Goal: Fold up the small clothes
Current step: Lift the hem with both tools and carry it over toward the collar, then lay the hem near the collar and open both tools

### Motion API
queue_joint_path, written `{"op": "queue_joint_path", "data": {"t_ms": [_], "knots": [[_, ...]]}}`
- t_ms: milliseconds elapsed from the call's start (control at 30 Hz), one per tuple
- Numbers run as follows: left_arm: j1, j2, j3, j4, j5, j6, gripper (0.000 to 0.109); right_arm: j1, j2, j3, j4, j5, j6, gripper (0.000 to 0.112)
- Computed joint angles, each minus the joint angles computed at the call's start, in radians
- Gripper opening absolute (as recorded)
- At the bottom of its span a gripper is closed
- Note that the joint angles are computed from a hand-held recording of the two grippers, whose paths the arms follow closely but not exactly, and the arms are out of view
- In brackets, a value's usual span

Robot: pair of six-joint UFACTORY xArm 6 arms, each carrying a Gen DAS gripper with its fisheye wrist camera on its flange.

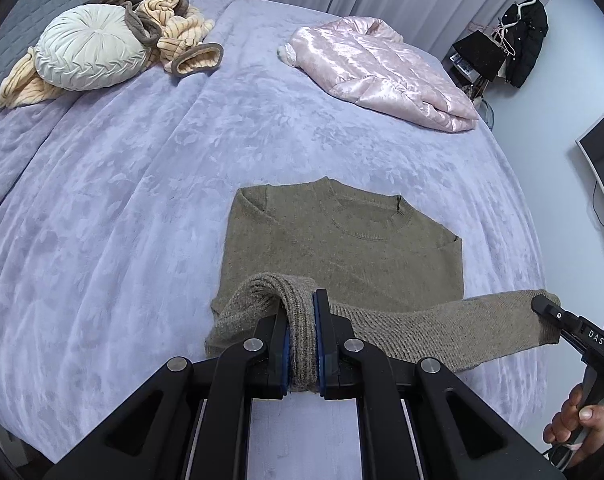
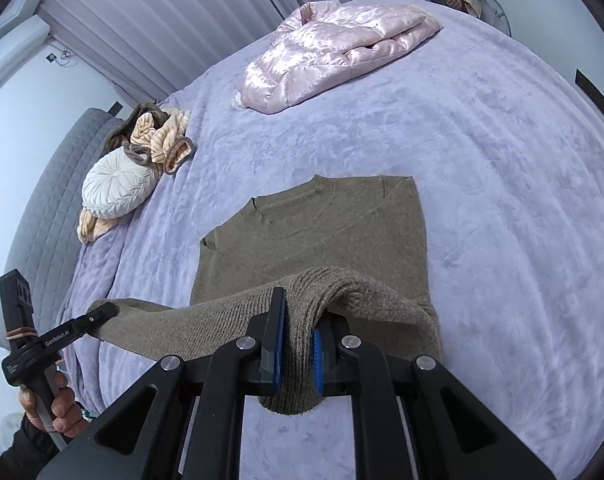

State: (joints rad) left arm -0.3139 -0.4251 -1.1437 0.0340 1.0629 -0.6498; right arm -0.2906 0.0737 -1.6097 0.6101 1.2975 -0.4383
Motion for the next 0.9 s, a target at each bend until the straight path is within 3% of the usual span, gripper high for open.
{"op": "queue_joint_path", "data": {"t_ms": [533,900], "knots": [[0.105,0.267,-0.159,-0.108,-0.016,0.116,0.011,0.09,0.306,-0.34,-0.135,0.026,0.166,0.012],[0.117,0.461,-0.302,-0.074,0.023,0.099,0.011,0.096,0.651,-0.764,-0.136,0.179,0.284,0.012]]}}
